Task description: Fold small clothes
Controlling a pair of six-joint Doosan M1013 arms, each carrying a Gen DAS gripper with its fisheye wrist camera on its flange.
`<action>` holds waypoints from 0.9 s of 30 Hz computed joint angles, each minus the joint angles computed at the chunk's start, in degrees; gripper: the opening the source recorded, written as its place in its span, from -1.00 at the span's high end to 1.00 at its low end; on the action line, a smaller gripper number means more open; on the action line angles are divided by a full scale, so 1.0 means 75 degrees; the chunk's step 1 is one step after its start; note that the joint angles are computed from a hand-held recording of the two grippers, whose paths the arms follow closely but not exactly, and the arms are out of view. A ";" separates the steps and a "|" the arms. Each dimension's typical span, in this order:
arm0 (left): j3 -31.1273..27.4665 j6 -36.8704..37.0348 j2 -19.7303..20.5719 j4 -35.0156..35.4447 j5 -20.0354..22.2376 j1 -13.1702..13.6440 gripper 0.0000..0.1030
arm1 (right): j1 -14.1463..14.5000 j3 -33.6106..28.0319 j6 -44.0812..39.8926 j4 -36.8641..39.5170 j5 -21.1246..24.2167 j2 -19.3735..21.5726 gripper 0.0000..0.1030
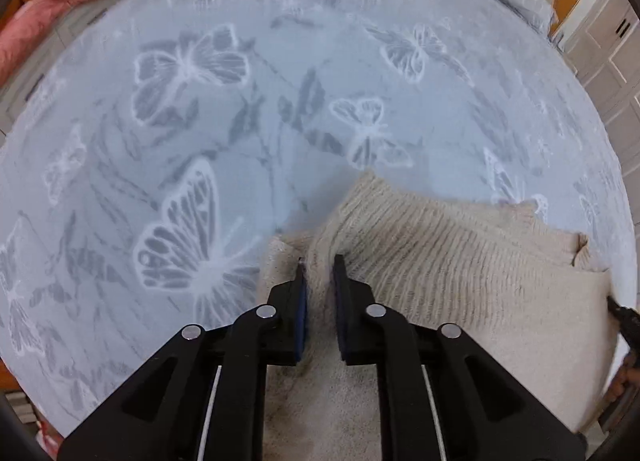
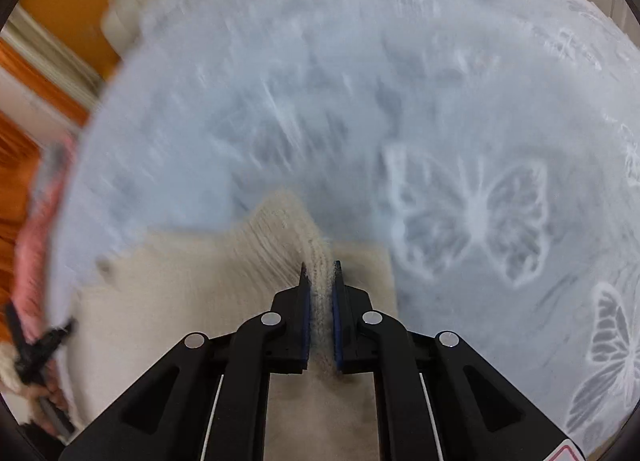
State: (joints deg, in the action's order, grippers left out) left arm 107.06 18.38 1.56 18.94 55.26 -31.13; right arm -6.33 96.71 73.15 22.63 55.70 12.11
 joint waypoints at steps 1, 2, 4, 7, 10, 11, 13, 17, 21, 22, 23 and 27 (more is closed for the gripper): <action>-0.0006 -0.0147 -0.0082 0.0108 0.0042 -0.0084 0.69 | 0.0018 0.0087 -0.0006 0.0027 -0.0218 -0.0132 0.75; -0.0084 -0.0179 -0.0206 0.0218 0.0305 -0.0257 0.69 | 0.0031 0.0170 0.0032 0.0035 -0.0402 -0.0320 0.68; -0.0135 -0.0391 -0.0466 0.0731 0.0465 -0.0732 0.71 | 0.0104 0.0444 -0.0008 -0.0054 -0.0900 -0.0872 0.66; -0.0274 -0.0617 -0.0521 0.0872 0.0274 -0.1482 0.67 | 0.0388 0.0979 -0.1351 0.0768 -0.0887 -0.1733 0.65; -0.0310 -0.0595 -0.0254 0.0019 -0.0157 -0.1860 0.61 | 0.1006 0.1419 -0.2282 0.1818 0.0843 -0.1905 0.67; -0.0290 -0.0557 -0.0170 -0.0268 -0.0128 -0.1922 0.61 | 0.1205 0.1557 -0.2385 0.1881 0.1102 -0.1918 0.78; -0.0119 -0.0701 -0.0128 -0.0625 0.0015 -0.2012 0.62 | 0.1583 0.1854 -0.2311 0.1546 0.1108 -0.1994 0.84; 0.0637 -0.1693 -0.0886 -0.0323 0.0350 -0.2221 0.70 | 0.0904 0.2106 -0.1780 0.0866 0.1041 -0.2064 0.95; 0.1136 -0.2275 -0.1299 -0.0487 0.1462 -0.2257 0.62 | -0.0594 0.2013 -0.0569 -0.0270 0.0809 -0.2052 0.99; 0.1245 -0.2410 -0.1390 -0.0710 0.1489 -0.2198 0.66 | -0.0825 0.2004 -0.0413 -0.0118 0.0934 -0.2043 1.00; 0.1345 -0.2794 -0.1537 -0.0681 0.1378 -0.2300 0.65 | -0.1133 0.1949 -0.0364 0.0272 0.1131 -0.2022 0.99; 0.1461 -0.4391 -0.1933 0.0239 0.0856 -0.2778 -0.16 | -0.1169 0.1989 -0.0561 0.0281 0.0570 -0.2439 -0.27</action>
State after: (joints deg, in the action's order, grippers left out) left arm 118.02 -14.55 -12.93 20.74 61.69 -51.97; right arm -15.10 111.63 68.95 24.74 59.98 -6.18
